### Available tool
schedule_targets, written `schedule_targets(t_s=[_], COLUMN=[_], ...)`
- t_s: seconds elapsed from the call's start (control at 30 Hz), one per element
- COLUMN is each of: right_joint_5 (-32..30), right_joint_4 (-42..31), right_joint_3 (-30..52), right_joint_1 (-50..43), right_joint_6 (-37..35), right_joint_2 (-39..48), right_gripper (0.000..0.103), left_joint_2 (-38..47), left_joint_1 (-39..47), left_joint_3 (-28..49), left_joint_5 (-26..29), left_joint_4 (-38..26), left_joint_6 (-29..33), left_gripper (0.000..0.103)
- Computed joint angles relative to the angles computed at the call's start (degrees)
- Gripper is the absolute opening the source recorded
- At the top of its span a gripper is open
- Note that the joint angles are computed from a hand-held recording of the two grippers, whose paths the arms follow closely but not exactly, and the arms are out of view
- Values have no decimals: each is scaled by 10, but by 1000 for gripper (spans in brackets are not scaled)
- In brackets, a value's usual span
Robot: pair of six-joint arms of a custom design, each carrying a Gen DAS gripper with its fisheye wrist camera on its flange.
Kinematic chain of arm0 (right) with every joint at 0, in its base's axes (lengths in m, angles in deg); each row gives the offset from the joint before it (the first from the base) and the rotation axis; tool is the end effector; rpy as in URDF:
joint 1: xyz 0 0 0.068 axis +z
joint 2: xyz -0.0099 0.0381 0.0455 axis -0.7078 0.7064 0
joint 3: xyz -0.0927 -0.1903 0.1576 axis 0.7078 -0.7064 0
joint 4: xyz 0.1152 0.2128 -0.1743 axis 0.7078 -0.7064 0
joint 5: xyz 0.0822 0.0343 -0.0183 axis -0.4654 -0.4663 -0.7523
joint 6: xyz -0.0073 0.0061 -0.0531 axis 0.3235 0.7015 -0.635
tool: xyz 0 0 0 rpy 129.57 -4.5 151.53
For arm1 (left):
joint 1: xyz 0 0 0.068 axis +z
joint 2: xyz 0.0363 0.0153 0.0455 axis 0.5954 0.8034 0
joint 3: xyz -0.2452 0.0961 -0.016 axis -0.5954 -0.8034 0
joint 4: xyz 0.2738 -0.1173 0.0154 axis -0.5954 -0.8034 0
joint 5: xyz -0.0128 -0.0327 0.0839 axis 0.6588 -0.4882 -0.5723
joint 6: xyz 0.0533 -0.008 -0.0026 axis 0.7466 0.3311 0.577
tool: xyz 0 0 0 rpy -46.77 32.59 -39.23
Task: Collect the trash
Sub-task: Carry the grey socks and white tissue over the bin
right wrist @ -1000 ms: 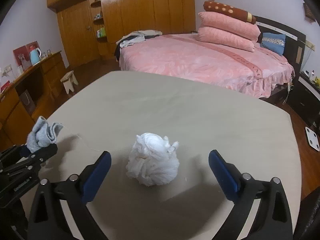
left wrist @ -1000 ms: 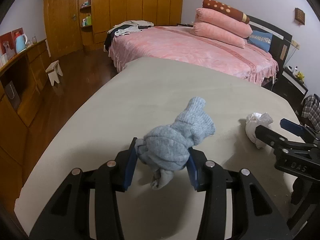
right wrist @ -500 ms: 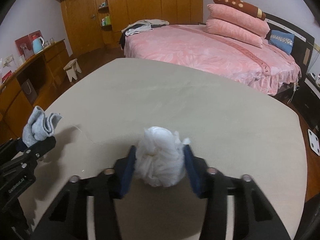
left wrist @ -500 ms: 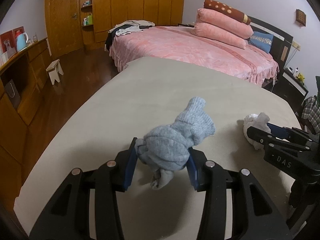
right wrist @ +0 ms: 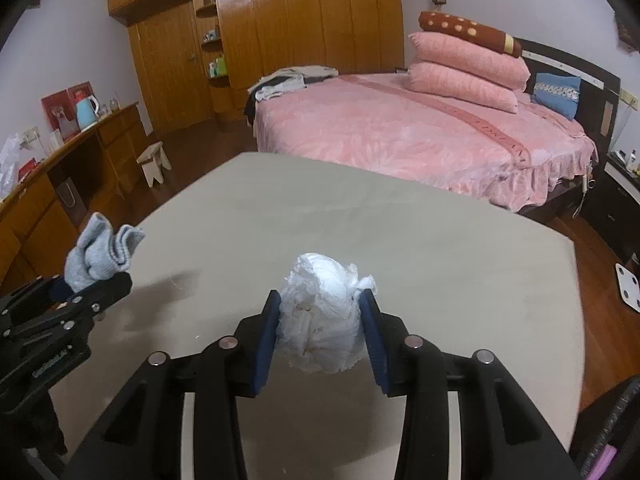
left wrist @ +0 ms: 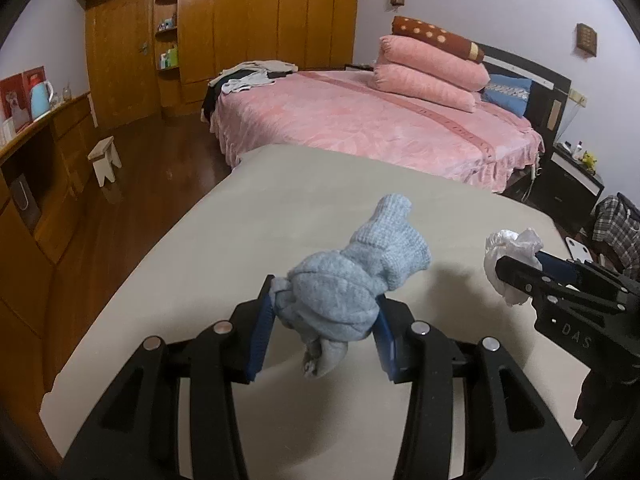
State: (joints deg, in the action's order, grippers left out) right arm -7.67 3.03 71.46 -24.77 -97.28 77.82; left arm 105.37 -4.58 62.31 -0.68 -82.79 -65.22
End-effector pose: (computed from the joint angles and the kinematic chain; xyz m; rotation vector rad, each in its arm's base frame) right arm 0.3883 0.1584 0.0686 -0.8848 2.1534 0.5223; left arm 0.2630 -0.1956 0.0829 -0.7016 2.1890 0.2432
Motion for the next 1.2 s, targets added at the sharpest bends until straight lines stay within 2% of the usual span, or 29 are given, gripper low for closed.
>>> schedule_targets(t_s=[0.47,0.67,1.2], right_joint_5=[-73,-101,-186], right_joint_4=[-19,-39,-97], right_joint_3=[-102,-113,-141], right_joint_1=[-96,-134,-259], right_joint_6=[-30,-46,-102], right_joint_2=[-130,-160,-242], right_gripper=[40,40,40], left_joint_2=[42,61,136], left_joint_1=[-86,-114,-168], left_joint_3=[111,159,325], left_joint_5=[-13,-26,-54], left_joint_4=[-100,-142,-221], left_joint_6=[-64,-83,-59], left_gripper=[43,43,43])
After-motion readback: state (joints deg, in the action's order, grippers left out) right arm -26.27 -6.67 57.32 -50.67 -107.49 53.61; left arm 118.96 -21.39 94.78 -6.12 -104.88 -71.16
